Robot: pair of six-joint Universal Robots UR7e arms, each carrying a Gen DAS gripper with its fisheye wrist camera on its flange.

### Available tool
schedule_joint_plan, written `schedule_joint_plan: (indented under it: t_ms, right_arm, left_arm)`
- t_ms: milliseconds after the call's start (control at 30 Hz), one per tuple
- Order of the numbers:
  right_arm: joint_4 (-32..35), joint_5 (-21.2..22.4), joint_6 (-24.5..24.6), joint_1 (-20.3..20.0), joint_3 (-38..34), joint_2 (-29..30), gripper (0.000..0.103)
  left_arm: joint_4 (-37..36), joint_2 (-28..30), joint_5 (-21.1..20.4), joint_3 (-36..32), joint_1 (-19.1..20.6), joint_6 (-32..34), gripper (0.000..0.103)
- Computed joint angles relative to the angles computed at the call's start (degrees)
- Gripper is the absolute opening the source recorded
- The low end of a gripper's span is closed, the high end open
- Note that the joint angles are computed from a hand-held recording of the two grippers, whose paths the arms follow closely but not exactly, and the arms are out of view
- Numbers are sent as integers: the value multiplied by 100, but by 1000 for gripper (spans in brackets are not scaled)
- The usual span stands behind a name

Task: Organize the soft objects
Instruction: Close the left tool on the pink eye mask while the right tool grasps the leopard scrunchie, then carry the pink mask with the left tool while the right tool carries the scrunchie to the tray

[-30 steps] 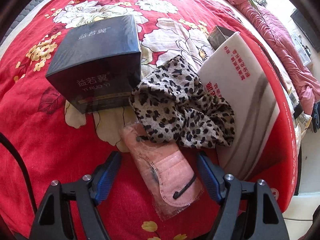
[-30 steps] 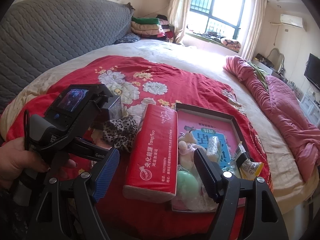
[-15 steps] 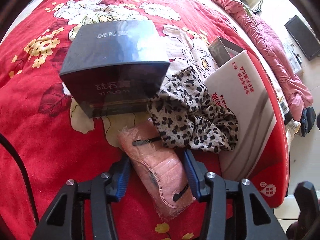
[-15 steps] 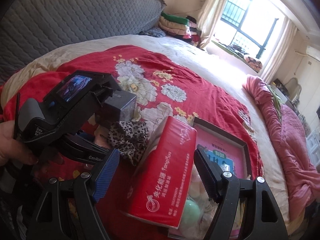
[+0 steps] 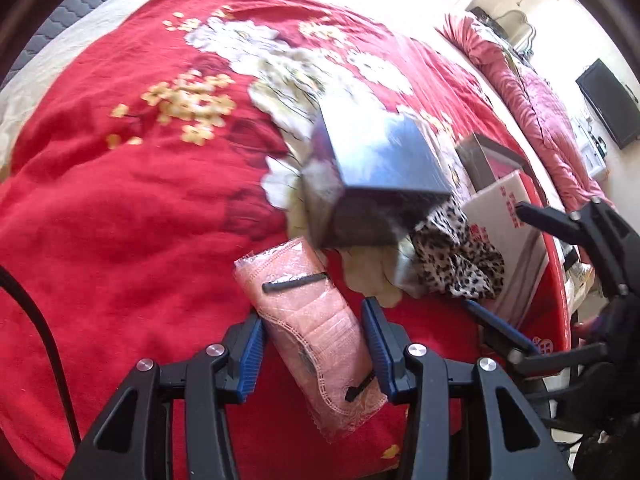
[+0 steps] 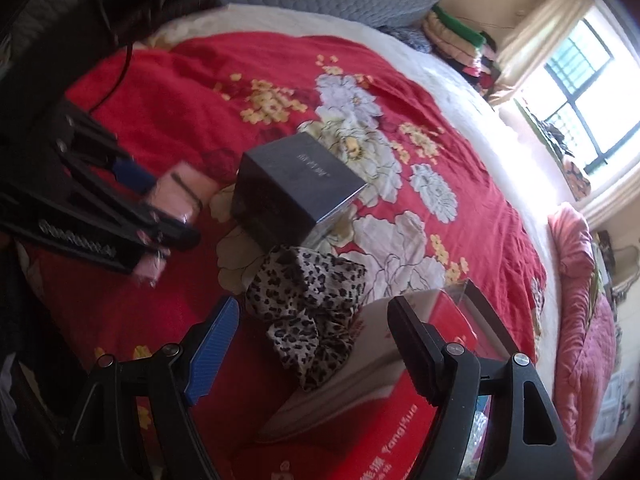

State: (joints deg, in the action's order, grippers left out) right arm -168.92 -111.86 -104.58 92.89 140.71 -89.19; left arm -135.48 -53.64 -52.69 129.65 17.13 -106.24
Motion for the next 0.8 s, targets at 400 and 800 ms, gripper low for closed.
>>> schedule_joint_plan:
  t_ms: [400, 800]
  right_arm:
    - [-2416, -632, -812, 65, 241, 1549, 28]
    - [1418, 992, 1926, -291, -522, -592, 11]
  left_arm:
    - [-114, -174, 75, 233, -112, -36, 46]
    - [737, -124, 368, -268, -370, -131, 46]
